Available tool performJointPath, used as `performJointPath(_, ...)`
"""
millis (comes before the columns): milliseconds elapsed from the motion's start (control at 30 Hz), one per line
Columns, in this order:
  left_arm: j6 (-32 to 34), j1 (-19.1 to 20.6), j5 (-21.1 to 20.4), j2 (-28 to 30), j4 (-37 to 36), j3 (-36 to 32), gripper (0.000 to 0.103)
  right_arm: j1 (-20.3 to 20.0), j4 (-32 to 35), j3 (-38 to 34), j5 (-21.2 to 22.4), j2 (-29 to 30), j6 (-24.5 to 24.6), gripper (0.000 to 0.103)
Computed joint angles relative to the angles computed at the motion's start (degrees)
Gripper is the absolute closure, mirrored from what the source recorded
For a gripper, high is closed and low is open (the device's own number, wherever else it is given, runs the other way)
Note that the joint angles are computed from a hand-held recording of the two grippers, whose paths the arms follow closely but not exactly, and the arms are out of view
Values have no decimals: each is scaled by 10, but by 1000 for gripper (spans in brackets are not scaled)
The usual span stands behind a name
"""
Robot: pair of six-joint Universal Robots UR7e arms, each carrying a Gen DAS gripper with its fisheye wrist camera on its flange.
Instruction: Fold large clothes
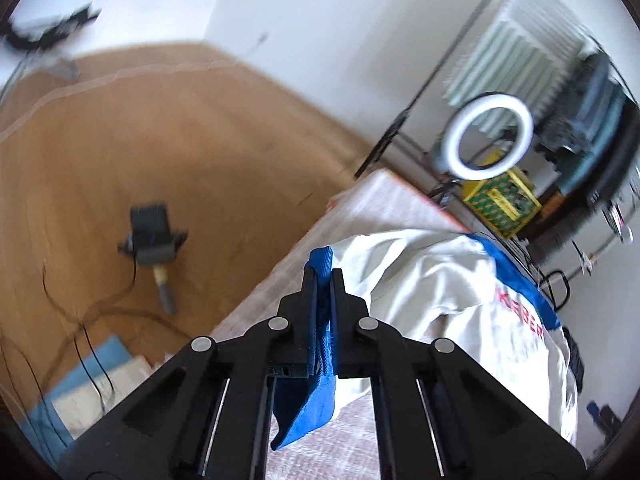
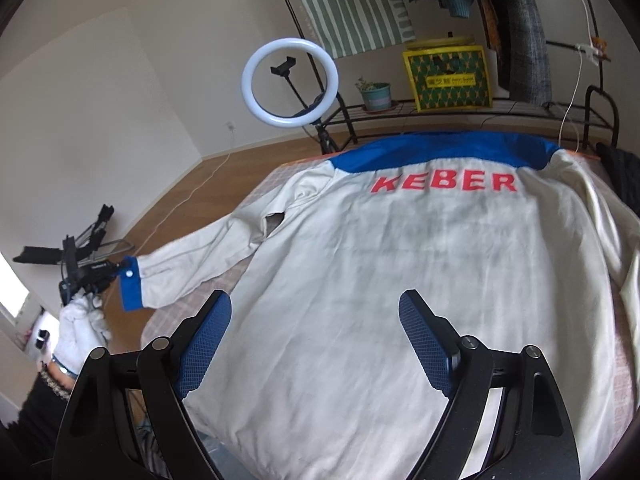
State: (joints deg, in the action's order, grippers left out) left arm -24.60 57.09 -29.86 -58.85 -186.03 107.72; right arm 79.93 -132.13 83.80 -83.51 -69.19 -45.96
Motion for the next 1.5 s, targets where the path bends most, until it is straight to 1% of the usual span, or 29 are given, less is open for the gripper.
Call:
performJointPath(33,21,-8,9,0,4,-9,100,2,19,-10,-1,5,3,35)
performJointPath(67,42,-14,18,1,11,-20,100,6,41,-25,-1,13,4,39)
performJointPath(133,80,-22,32,4,19,-43,100,15,68,-50,-4,30,1,59)
performJointPath(233,120,-28,44,9,22,-76,100,36,98,-103,-11,74,-10,73)
performJointPath(267,139,-29,43,11,16,-89,100,43,102,-121,-14,92,-7,74)
performJointPath(333,180,-34,46,18,0,-110,100,58,124,-173,-23,140,9,82)
performJointPath(367,199,-36,47,21,-8,-117,100,65,149,-214,-28,175,20,83)
performJointPath(433,243,-43,49,29,-27,-134,100,75,177,-271,-40,228,41,85)
performJointPath(500,291,-50,51,38,-46,-148,100,83,204,-345,-51,294,81,87)
performJointPath(533,322,-55,50,43,-59,-153,100,85,212,-375,-53,320,98,90)
performJointPath(567,346,-60,48,46,-72,-156,100,87,221,-413,-56,354,119,90)
performJointPath(633,377,-69,45,51,-91,-156,100,88,235,-460,-57,396,137,90)
performJointPath(700,391,-78,33,49,-99,-147,100,91,242,-500,-67,436,144,90)
performJointPath(800,394,-89,12,45,-106,-131,100,92,243,-528,-79,471,150,90)
performJointPath(867,392,-97,-2,42,-107,-120,100,91,243,-542,-76,488,161,90)
performJointPath(933,384,-103,-11,37,-100,-110,100,87,259,-583,-64,520,183,90)
performJointPath(1000,377,-111,-15,35,-91,-101,101,86,277,-620,-60,547,190,90)
performJointPath(1067,365,-121,-14,32,-77,-90,101,84,261,-604,-52,539,185,91)
performJointPath(1100,366,-126,-7,34,-76,-88,101,82,261,-595,-48,531,183,91)
performJointPath(1133,365,-131,-2,36,-76,-84,101,79,259,-578,-42,517,181,89)
performJointPath(1200,347,-141,0,32,-55,-71,101,66,253,-527,-18,469,179,89)
performJointPath(1233,341,-146,6,34,-49,-66,101,62,266,-529,-9,461,180,89)
performJointPath(1300,328,-157,11,32,-37,-52,101,49,272,-485,10,411,168,89)
performJointPath(1367,313,-168,16,35,-20,-48,101,34,283,-443,36,358,143,87)
performJointPath(1433,296,-178,20,38,1,-44,101,22,297,-414,57,314,113,87)
performJointPath(1500,285,-187,27,45,19,-42,101,8,307,-377,74,260,72,87)
